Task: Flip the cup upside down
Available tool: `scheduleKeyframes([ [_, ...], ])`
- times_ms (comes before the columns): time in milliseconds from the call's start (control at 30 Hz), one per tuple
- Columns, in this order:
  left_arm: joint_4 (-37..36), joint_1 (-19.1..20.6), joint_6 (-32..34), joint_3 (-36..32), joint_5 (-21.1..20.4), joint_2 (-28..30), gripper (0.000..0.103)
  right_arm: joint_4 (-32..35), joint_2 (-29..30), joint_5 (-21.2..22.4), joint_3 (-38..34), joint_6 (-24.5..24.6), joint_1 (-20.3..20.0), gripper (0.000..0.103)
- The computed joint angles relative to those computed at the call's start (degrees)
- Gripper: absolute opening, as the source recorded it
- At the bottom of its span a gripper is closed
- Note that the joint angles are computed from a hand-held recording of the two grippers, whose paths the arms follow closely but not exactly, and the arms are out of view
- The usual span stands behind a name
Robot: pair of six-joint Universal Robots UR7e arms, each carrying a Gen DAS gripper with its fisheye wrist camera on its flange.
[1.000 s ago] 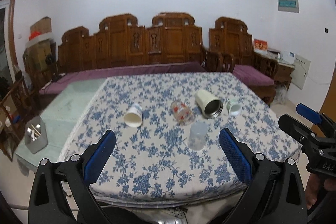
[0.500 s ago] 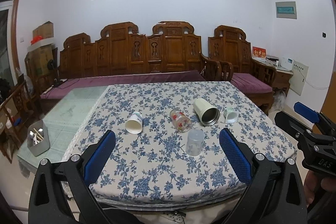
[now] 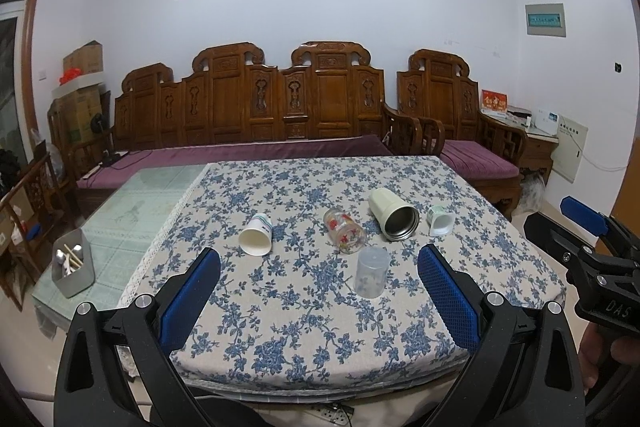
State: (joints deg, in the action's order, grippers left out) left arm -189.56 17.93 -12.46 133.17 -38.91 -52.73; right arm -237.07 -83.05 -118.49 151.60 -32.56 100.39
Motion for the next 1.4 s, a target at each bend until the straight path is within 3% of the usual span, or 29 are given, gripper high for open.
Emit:
scheduleKeyframes([
  [1400, 0.2, -0.1, 0.3, -0.2, 0.2, -0.4, 0.095, -0.7, 0.6, 0.4, 0.2, 0.1, -0.2, 0.100],
])
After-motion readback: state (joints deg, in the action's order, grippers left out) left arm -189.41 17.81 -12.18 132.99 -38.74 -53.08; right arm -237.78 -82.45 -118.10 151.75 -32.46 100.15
